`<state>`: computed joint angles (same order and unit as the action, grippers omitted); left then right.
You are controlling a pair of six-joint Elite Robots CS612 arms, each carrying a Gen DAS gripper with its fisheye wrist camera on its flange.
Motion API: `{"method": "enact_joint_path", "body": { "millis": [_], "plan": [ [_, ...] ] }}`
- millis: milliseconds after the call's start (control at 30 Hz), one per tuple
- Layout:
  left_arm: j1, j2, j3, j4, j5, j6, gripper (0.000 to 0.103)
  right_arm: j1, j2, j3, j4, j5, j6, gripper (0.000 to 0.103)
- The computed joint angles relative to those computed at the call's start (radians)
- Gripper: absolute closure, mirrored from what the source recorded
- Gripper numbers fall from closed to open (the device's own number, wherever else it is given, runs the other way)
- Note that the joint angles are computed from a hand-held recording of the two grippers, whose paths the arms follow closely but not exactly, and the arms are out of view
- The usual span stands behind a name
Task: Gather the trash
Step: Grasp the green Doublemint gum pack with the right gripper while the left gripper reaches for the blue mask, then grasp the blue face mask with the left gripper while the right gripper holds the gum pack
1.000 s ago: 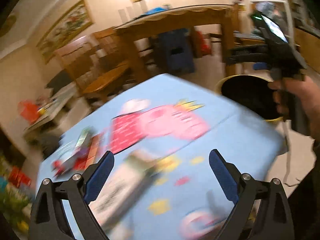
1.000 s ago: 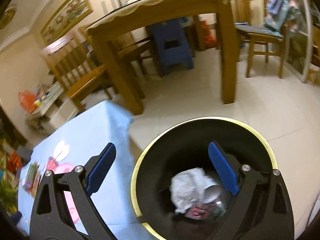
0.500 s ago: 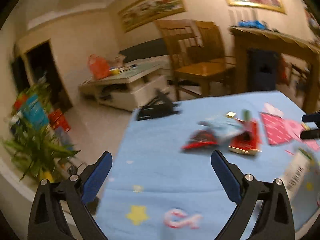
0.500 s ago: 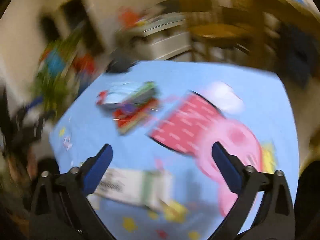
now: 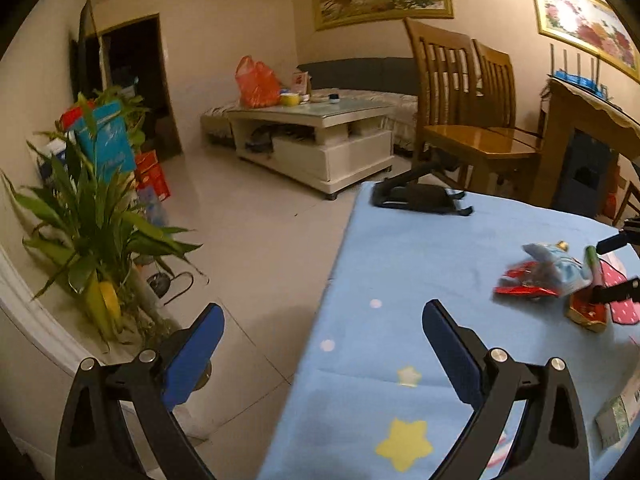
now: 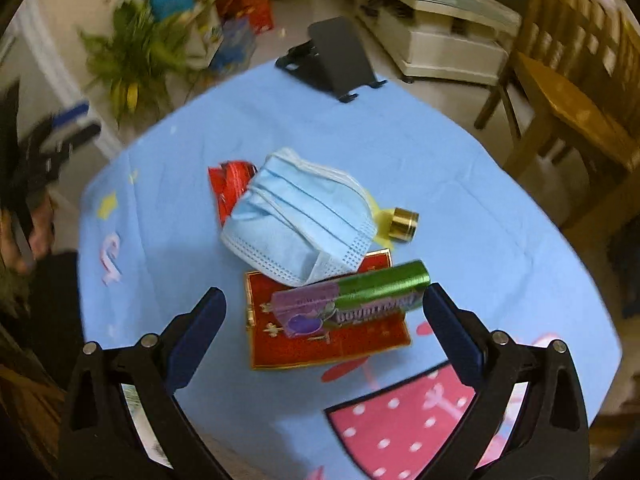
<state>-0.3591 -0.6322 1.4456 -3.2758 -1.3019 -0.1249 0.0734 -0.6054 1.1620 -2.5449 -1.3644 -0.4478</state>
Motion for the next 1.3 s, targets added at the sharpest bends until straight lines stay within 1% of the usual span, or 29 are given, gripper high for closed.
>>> {"method": "enact_joint_path", "body": {
  "millis": [100,167,200,233,267,333,433,500,600,633,733,800,867,900,933,967,1000,1033,1067,1100,1133,1200,1233,1267,1300],
  "plan": [
    [0.004,0.012,-0.023,0.027,-0.016,-0.014,0.007,0.005,0.014,-0.020,0.020,-0.020,-0.030,0.006],
    [0.001,0.016,-0.029,0.029,-0.023,-0.005,0.007,0.003,0.023,-0.033,0.047,-0.014,-0.037,0.006],
    [-0.001,0.017,-0.032,0.029,-0.028,0.004,0.007,0.004,0.028,-0.041,0.051,-0.019,-0.036,0.007],
    [-0.003,0.018,-0.035,0.029,-0.034,0.010,0.007,0.003,0.032,-0.046,0.059,-0.019,-0.034,0.010],
    [-0.005,0.019,-0.038,0.026,-0.039,0.017,0.007,0.000,0.035,-0.050,0.067,-0.008,-0.028,0.015],
    [-0.012,0.019,-0.043,0.022,-0.049,0.035,0.007,-0.005,0.036,-0.045,0.062,0.009,-0.008,0.019],
    [-0.022,0.015,-0.043,0.007,-0.050,0.054,0.007,-0.011,0.044,-0.052,0.049,0.023,0.016,0.019],
    [-0.028,0.012,-0.042,-0.004,-0.045,0.061,0.007,-0.012,0.047,-0.057,0.050,0.034,0.015,0.019],
    [-0.036,0.008,-0.036,-0.004,-0.027,0.069,0.007,-0.005,0.041,-0.043,0.031,0.014,-0.032,0.019],
    [-0.038,0.008,-0.037,0.004,-0.023,0.067,0.007,-0.002,0.039,-0.037,0.023,0.009,-0.046,0.022],
    [-0.039,0.009,-0.051,0.037,-0.023,0.058,0.007,0.006,0.023,-0.007,-0.008,-0.027,-0.064,0.023],
    [-0.040,0.008,-0.064,0.052,-0.043,0.065,0.007,0.009,-0.006,0.054,-0.087,-0.060,-0.061,0.023],
    [-0.045,0.010,-0.084,0.053,-0.078,0.109,0.007,-0.004,-0.047,0.134,-0.182,-0.027,-0.012,0.023],
    [-0.048,0.014,-0.102,0.058,-0.119,0.156,0.007,-0.019,-0.080,0.201,-0.264,0.006,0.046,0.023],
    [-0.050,0.019,-0.117,0.061,-0.153,0.186,0.007,-0.032,-0.101,0.248,-0.318,0.035,0.095,0.023],
    [-0.052,0.028,-0.141,0.075,-0.205,0.221,0.007,-0.049,-0.124,0.303,-0.384,0.075,0.160,0.023],
    [-0.050,0.040,-0.177,0.125,-0.283,0.256,0.007,-0.065,-0.142,0.354,-0.446,0.112,0.225,0.023],
    [-0.048,0.055,-0.222,0.202,-0.365,0.292,0.007,-0.084,-0.159,0.413,-0.527,0.152,0.305,0.023],
    [-0.049,0.069,-0.258,0.261,-0.405,0.315,0.007,-0.100,-0.170,0.463,-0.603,0.186,0.378,0.023],
    [-0.056,0.085,-0.297,0.319,-0.411,0.341,0.007,-0.114,-0.175,0.505,-0.674,0.215,0.442,0.023],
    [-0.067,0.106,-0.347,0.395,-0.407,0.392,0.007,-0.122,-0.176,0.531,-0.724,0.228,0.485,0.023],
    [-0.083,0.136,-0.408,0.477,-0.399,0.451,0.007,-0.140,-0.173,0.568,-0.807,0.259,0.569,0.023],
    [-0.087,0.153,-0.451,0.558,-0.425,0.486,0.007,-0.150,-0.169,0.579,-0.836,0.276,0.609,0.023],
    [-0.092,0.166,-0.482,0.630,-0.434,0.519,0.007,-0.155,-0.168,0.583,-0.847,0.283,0.626,0.023],
    [-0.100,0.177,-0.502,0.660,-0.401,0.538,0.011,-0.158,-0.169,0.586,-0.855,0.282,0.632,0.023]
  ]
}}
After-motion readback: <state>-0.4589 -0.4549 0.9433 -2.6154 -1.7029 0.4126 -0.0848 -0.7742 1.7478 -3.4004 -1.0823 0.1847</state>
